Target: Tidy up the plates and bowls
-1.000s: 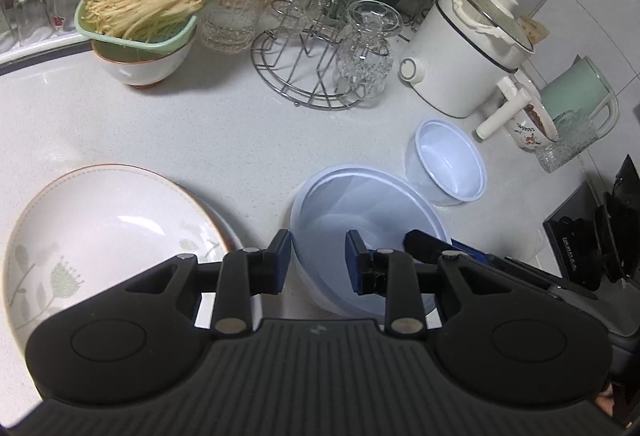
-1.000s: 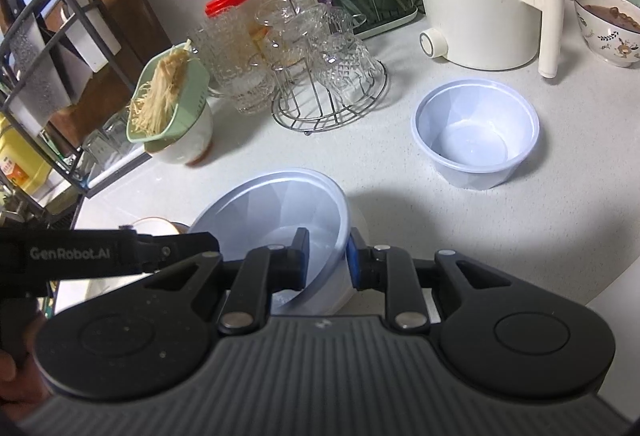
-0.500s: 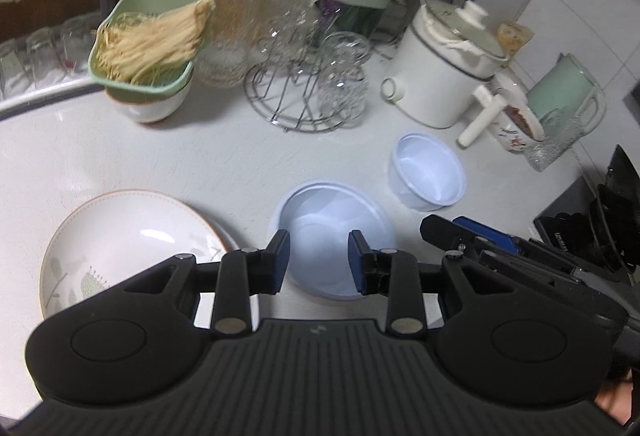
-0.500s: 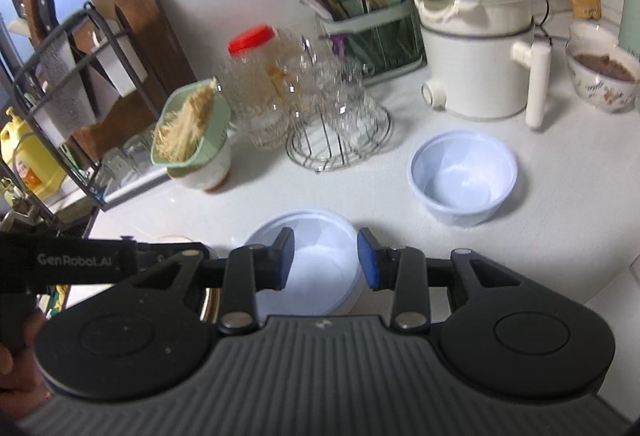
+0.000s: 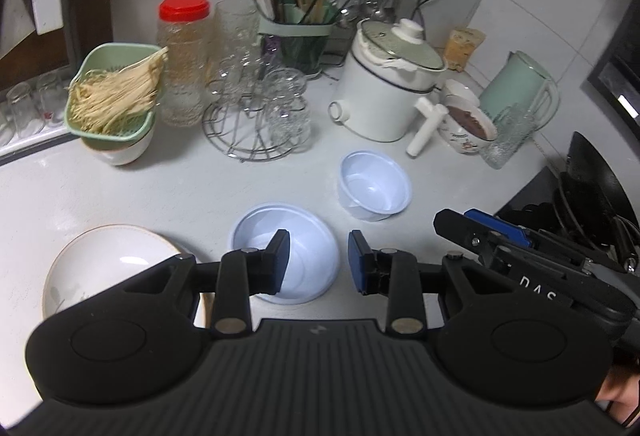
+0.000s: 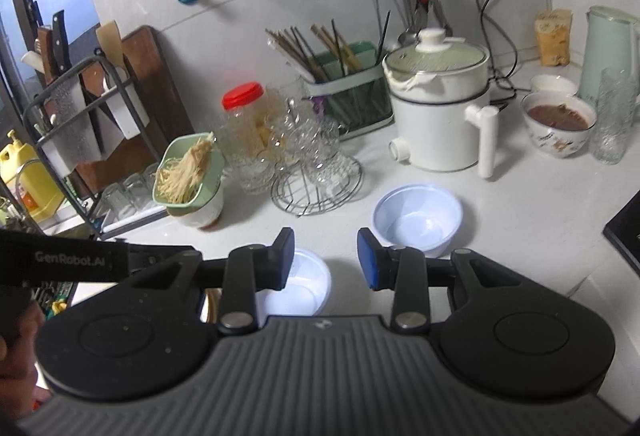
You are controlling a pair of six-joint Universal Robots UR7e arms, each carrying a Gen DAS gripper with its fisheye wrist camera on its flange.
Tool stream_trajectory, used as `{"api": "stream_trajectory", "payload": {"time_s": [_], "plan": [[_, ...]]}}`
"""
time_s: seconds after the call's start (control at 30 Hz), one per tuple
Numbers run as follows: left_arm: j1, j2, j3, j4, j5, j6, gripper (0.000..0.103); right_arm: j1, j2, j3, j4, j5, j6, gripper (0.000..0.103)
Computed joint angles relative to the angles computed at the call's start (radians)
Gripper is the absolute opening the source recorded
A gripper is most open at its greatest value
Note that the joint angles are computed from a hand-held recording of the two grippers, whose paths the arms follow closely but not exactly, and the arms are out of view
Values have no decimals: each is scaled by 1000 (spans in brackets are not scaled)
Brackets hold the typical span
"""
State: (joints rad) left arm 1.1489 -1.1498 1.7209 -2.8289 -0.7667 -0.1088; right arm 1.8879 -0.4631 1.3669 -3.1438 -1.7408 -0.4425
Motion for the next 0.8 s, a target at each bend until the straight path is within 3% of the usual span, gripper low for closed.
{"api": "stream_trajectory", "payload": {"time_s": [0.4, 0.8], "plan": [[-10, 29, 1, -15, -31, 68, 44, -6, -25, 82, -141, -63, -7, 38], [36, 93, -80, 27, -90, 111, 49, -19, -7, 80, -139, -122, 8, 38]]}}
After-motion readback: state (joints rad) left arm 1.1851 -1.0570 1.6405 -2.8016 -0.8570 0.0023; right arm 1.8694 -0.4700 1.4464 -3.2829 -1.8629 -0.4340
